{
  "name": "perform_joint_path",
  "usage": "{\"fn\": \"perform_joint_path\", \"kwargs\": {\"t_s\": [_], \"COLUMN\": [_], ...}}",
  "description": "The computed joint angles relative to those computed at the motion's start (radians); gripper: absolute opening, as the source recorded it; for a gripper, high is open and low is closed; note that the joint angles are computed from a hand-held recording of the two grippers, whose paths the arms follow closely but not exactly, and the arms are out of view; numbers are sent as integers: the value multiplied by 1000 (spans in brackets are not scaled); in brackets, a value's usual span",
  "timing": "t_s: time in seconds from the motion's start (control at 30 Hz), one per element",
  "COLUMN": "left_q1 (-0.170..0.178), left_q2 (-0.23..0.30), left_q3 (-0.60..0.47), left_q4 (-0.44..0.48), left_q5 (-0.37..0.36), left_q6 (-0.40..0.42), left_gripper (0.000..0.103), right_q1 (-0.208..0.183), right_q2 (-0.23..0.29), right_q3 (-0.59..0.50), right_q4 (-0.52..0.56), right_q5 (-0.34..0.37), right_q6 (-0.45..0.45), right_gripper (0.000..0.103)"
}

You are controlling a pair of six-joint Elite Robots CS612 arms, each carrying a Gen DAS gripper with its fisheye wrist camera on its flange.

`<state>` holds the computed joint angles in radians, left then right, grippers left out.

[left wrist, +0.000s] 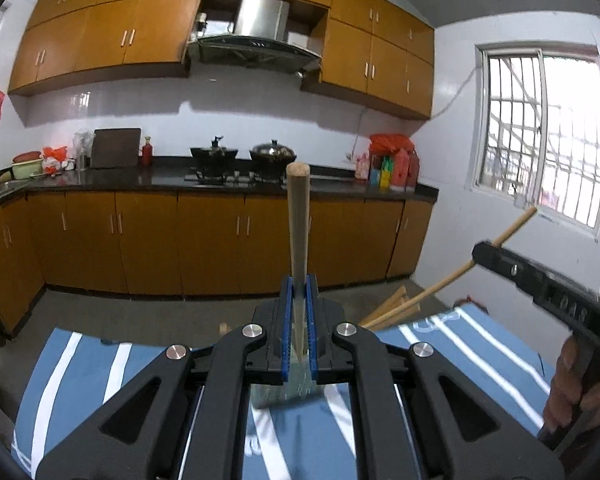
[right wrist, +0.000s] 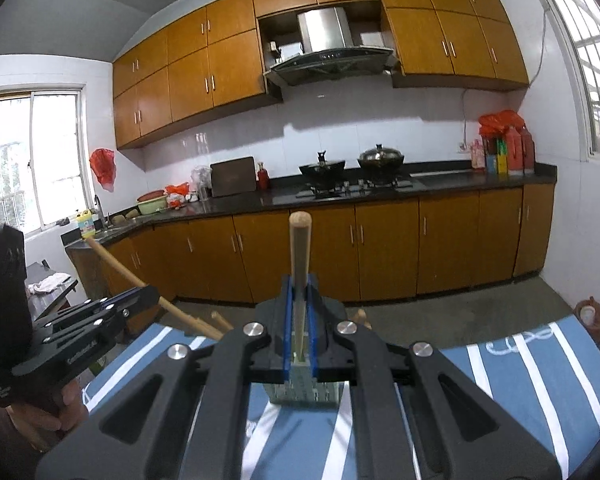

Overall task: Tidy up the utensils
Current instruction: 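Drop both chopsticks into the green holder by opening both tools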

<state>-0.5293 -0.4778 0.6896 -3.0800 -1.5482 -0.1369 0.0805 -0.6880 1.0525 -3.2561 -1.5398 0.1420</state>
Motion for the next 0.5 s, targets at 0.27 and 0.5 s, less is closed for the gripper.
{"fn": "perform_joint_path", "kwargs": {"t_s": [0.27,0.5], "left_q1": [-8,-11], "left_q2": [77,108], "left_q3": [-150,-206], "left_q4": [132,223], "left_q5": [49,64], "left_q6": [7,11], "left_gripper": [7,7], "right_q1": [-5,-7], "right_q2": [81,125], "right_q3": [-157,-227], "right_q4": [183,263], "right_q5": [-14,-2], "right_q6": [18,19], "right_gripper": [8,8]}}
